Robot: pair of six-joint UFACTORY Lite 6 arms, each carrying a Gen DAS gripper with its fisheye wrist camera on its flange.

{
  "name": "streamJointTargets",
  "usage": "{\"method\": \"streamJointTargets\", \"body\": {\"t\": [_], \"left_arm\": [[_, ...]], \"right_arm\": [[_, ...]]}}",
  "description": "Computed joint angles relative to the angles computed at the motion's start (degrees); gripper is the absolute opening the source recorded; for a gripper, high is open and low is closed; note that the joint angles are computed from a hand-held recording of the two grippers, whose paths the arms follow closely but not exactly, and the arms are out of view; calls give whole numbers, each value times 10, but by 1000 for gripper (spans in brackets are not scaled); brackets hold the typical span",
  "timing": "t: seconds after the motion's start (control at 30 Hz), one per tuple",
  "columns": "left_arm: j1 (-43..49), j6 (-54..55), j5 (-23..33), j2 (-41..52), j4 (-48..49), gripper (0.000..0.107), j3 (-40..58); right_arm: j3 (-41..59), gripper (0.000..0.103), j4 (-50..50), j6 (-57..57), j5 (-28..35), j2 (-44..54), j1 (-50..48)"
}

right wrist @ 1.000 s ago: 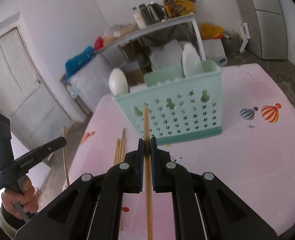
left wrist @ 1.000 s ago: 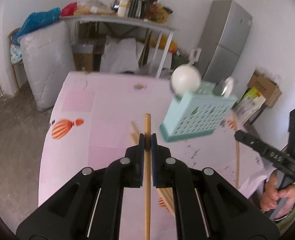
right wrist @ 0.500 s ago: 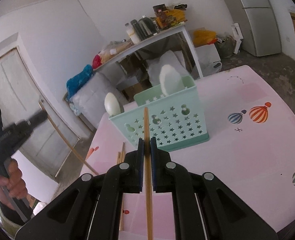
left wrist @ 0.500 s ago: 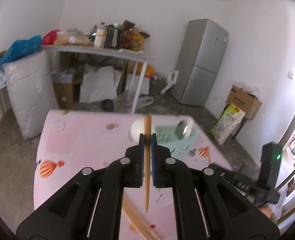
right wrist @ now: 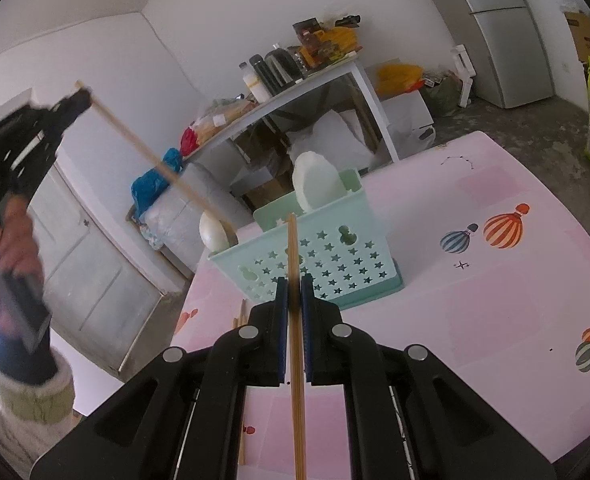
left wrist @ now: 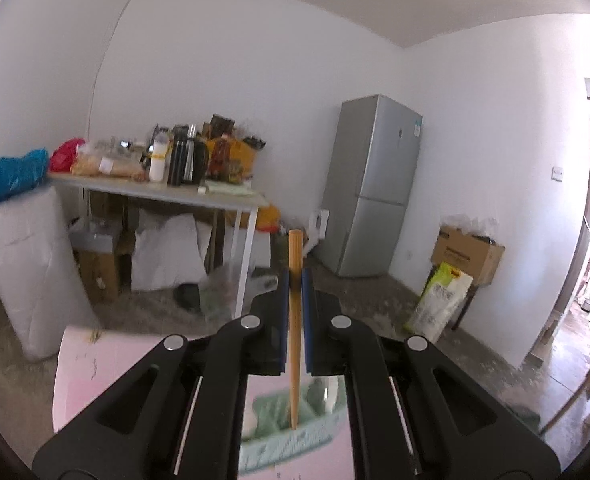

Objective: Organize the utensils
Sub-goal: 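Lower the chopstick into the green holder and open the left tool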

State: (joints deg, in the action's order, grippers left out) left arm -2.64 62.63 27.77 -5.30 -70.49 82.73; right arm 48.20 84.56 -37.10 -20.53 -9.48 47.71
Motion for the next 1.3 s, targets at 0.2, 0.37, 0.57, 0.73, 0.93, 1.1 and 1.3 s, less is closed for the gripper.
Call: {"method": "streamJointTargets", "body": {"t": [0.2, 0.37, 0.57, 0.73, 0.93, 1.1, 1.3], "left_arm": [[-86, -27, -114, 112, 56, 5, 84], [-115, -66, -165, 176, 120, 5, 78], [-95, 13, -158, 156, 41, 11, 1], [-73, 92, -141, 96, -26, 16, -65], [-36, 148, -100, 7, -76, 24, -151], [0, 181, -67, -65, -94, 30, -226], [54, 207, -32, -128, -93, 32, -325]], "right_arm": [[-6, 7, 16, -14, 0, -10, -8], [-18, 7, 0, 1, 14, -18, -28], [-24, 7, -16, 20, 26, -15, -38], [-22, 7, -26, 37, 28, -9, -37], [-9, 7, 33, -20, 7, -6, -19], [3, 7, 73, -60, -11, -6, -5], [20, 7, 117, -111, -36, -8, 13]]}}
